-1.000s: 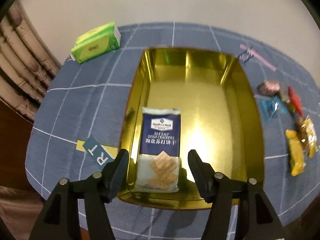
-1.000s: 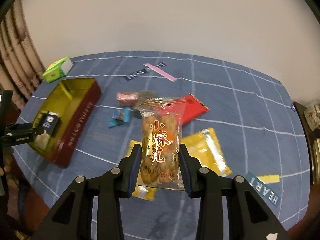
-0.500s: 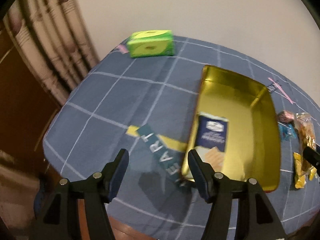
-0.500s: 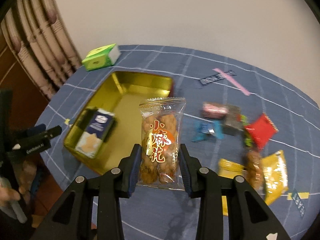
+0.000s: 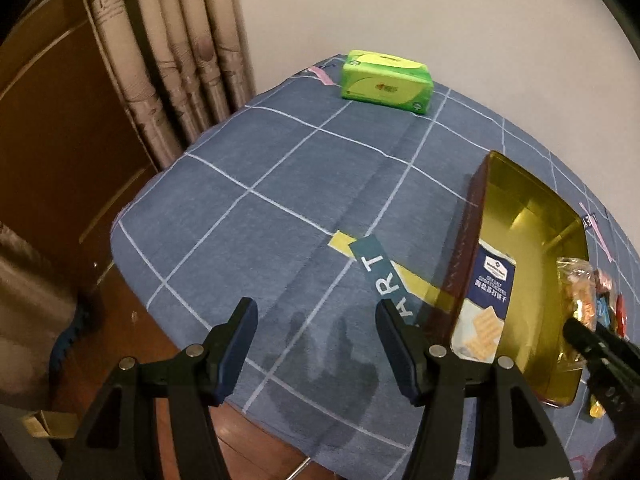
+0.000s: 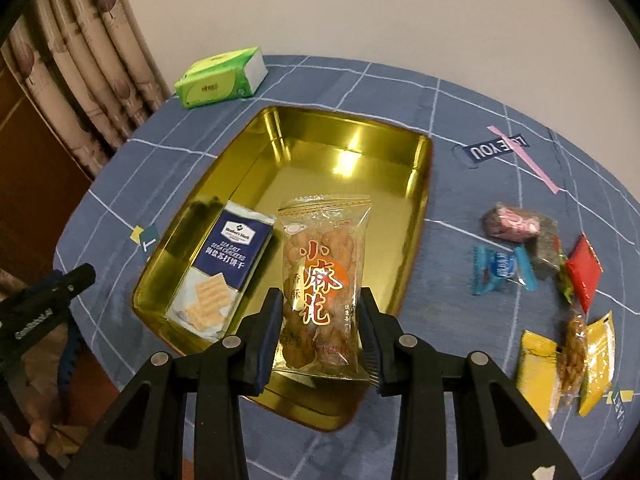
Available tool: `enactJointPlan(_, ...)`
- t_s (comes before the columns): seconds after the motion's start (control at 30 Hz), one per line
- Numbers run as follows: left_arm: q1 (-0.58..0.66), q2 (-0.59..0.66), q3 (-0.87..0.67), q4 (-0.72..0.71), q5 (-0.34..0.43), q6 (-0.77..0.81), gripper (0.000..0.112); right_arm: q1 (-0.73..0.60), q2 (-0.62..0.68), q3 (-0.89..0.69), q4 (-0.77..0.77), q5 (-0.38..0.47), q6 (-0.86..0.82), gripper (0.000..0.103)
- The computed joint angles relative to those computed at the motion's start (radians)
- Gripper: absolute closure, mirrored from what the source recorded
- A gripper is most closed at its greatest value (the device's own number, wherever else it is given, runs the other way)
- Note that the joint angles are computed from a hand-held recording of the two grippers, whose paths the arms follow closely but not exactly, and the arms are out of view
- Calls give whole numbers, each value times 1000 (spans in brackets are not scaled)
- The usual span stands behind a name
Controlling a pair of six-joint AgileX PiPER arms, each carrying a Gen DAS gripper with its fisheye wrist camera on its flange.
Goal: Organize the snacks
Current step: 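Lower the dough snack bag into the tin with the right tool while the left releases the crackers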
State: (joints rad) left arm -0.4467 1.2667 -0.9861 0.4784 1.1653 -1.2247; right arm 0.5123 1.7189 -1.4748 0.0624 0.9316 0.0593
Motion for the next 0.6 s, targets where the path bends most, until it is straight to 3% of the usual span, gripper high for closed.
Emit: enactJointPlan(0.6,26,-3,9,-40,-29,8,49,68,106,-44,-84,13,114,69)
